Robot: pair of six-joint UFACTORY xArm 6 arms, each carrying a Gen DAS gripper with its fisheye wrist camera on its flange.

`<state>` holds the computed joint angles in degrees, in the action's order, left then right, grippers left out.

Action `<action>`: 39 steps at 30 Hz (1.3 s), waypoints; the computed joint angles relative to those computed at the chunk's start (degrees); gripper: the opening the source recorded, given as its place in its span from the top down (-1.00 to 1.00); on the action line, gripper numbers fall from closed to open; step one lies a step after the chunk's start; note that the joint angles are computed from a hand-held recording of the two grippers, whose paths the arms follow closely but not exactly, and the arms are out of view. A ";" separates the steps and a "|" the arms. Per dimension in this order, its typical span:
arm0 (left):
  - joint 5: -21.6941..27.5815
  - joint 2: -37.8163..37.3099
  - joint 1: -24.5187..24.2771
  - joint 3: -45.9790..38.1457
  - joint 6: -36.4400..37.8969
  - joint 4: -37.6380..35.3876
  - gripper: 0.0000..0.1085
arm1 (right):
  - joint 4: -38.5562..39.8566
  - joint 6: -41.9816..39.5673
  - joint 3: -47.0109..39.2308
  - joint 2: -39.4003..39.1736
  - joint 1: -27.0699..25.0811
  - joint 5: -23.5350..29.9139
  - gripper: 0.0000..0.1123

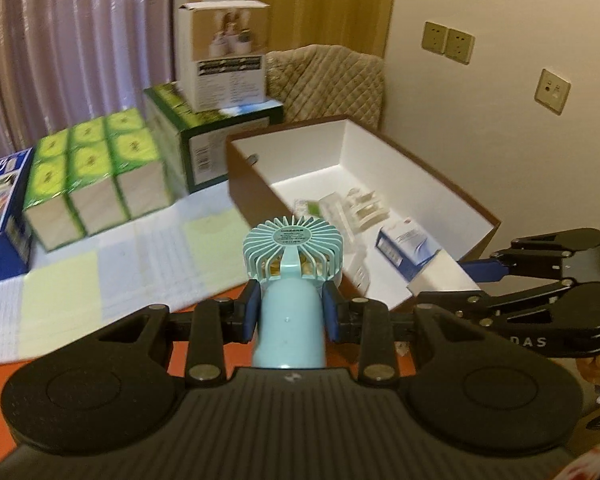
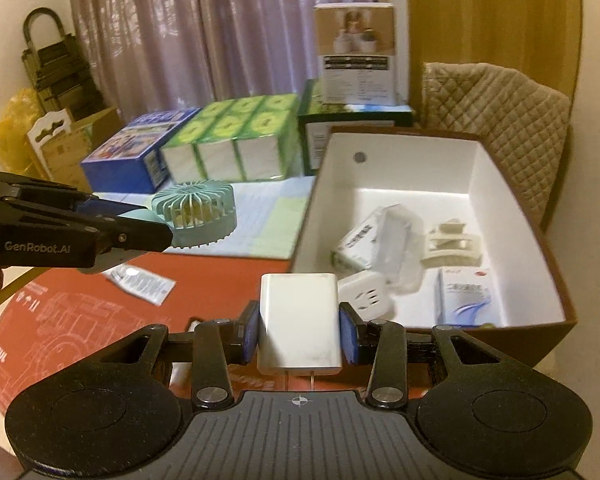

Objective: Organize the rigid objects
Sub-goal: 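Lower the fan and charger into the brown box and open both grippers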

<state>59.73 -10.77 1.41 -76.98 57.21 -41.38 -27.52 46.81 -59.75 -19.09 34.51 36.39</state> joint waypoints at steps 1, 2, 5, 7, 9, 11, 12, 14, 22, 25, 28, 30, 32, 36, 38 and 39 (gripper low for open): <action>-0.22 0.33 -0.69 -0.41 -0.25 -0.10 0.48 | 0.17 -0.41 -0.08 -0.04 -0.68 0.00 0.33; -0.50 0.66 -1.45 -0.81 -0.42 -0.29 0.48 | 0.54 -1.10 -0.04 -0.24 -1.39 -0.02 0.33; -1.41 2.13 -3.65 -2.30 -1.16 -0.29 0.48 | 1.84 -3.34 -0.37 -0.27 -3.69 -0.35 0.33; -2.30 3.25 -5.28 -3.23 -2.02 0.01 0.48 | 3.15 -5.17 -0.76 0.18 -5.45 -0.93 0.33; -3.11 4.50 -6.88 -4.26 -2.89 0.28 0.48 | 4.30 -7.11 -1.39 0.89 -7.03 -1.20 0.33; -3.97 6.24 -8.54 -5.73 -4.07 0.70 0.48 | 5.67 -9.33 -2.06 1.75 -8.66 -1.77 0.33; -4.45 7.06 -9.27 -6.43 -4.68 1.03 0.48 | 6.53 -10.55 -2.35 2.26 -9.55 -2.24 0.33; -5.53 9.05 -10.84 -8.29 -6.04 1.85 0.48 | 8.27 -13.01 -3.29 3.60 -11.30 -2.92 0.33; -8.56 19.68 -16.00 -18.60 -13.14 7.70 0.48 | 15.67 -23.52 -9.75 11.78 -17.60 -5.36 0.33; -8.61 24.31 -17.39 -23.48 -16.07 10.76 0.48 | 17.31 -25.99 -13.29 15.72 -19.45 -5.47 0.33; -8.37 28.79 -18.59 -28.42 -18.49 13.83 0.48 | 19.23 -28.37 -16.75 19.55 -21.09 -5.42 0.33; -7.62 31.91 -19.18 -32.08 -20.44 15.84 0.48 | 20.48 -29.65 -19.09 22.10 -22.04 -4.97 0.33; -6.82 35.33 -19.73 -36.14 -22.68 18.04 0.48 | 21.85 -30.82 -21.32 24.42 -22.86 -4.32 0.33; -4.49 41.56 -20.26 -43.87 -26.15 21.42 0.48 | 22.86 -32.30 -24.99 28.02 -23.90 -2.76 0.33; -3.33 44.40 -20.53 -47.70 -27.39 22.83 0.48 | 23.45 -32.90 -26.41 29.45 -24.22 -2.23 0.33; -2.67 45.76 -20.65 -49.57 -27.84 23.40 0.48 | 23.78 -33.13 -27.06 30.12 -24.37 -1.90 0.33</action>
